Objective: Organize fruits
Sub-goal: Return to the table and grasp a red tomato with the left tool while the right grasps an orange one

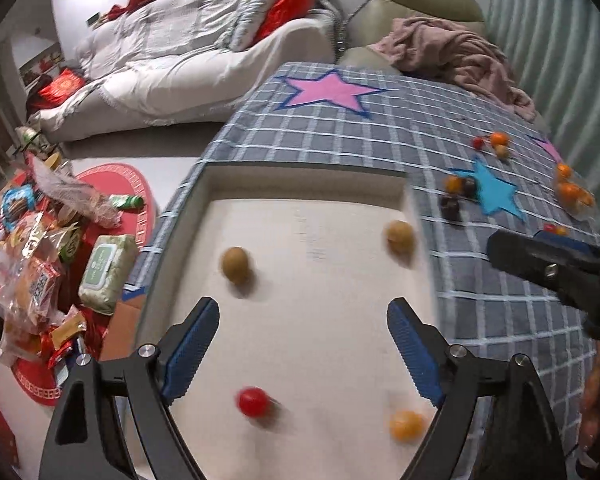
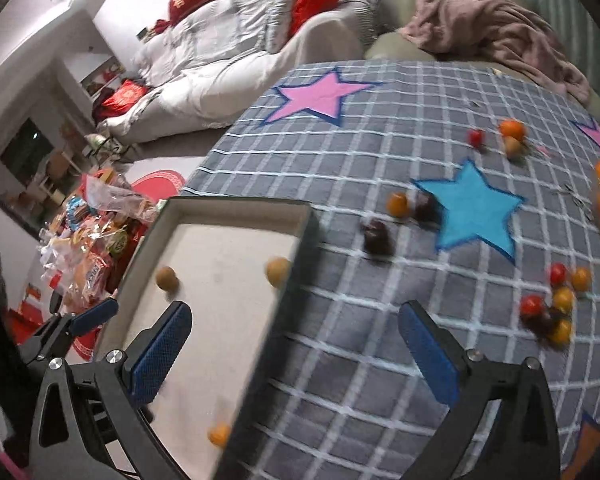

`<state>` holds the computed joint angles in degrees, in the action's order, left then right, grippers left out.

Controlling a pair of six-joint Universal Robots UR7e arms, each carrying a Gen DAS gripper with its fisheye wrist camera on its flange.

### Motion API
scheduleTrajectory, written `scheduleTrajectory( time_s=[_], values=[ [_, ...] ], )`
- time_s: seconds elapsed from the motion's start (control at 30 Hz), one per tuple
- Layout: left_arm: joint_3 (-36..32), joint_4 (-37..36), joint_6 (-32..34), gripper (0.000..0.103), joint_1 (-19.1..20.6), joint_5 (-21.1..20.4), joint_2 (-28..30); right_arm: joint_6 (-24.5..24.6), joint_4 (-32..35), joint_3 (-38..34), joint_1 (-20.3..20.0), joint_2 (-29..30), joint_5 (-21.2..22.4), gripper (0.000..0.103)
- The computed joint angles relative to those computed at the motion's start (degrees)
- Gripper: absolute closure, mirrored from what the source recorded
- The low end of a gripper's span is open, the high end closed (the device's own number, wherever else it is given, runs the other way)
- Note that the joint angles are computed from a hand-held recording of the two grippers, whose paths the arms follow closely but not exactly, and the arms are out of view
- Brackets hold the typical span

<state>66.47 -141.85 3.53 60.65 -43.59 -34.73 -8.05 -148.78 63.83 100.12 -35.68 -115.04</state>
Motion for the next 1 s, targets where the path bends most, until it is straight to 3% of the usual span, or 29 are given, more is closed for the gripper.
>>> scheduleTrajectory(
  time_s=[0.17, 0.33, 0.47, 0.6, 0.8, 1.0],
  values=[
    [3.57, -1.33, 1.36, 0.016, -2.50, -3.12, -0.95, 0.27, -3.55, 8.84, -1.16, -5.51, -5.55, 0.000],
    [6.85, -2.02, 2.93, 0.016, -4.92, -5.74, -1.16, 2.80, -7.62, 18.35, -3.89, -11.53, -8.22, 0.000],
    [9.33, -2.14, 3.10, 0.016, -6.64, -6.09, -0.37, 3.39, -11.13, 24.29, -5.96, -15.11, -11.77, 0.000],
    [10.34, 0.47, 2.03, 0.016, -7.45, -5.35, 1.31, 4.78, -15.07, 28.89, -8.08, -18.22, -12.68, 0.000],
    [9.57, 2.72, 0.66, 0.016, -8.08, -3.39, 3.49, 3.54, -17.83, 30.70, -9.44, -19.71, -13.80, 0.000],
    [6.52, 4.03, 0.06, 0.016, -7.98, -1.28, 5.16, 0.13, -17.83, 26.16, -9.68, -16.70, -13.96, 0.000]
  ],
)
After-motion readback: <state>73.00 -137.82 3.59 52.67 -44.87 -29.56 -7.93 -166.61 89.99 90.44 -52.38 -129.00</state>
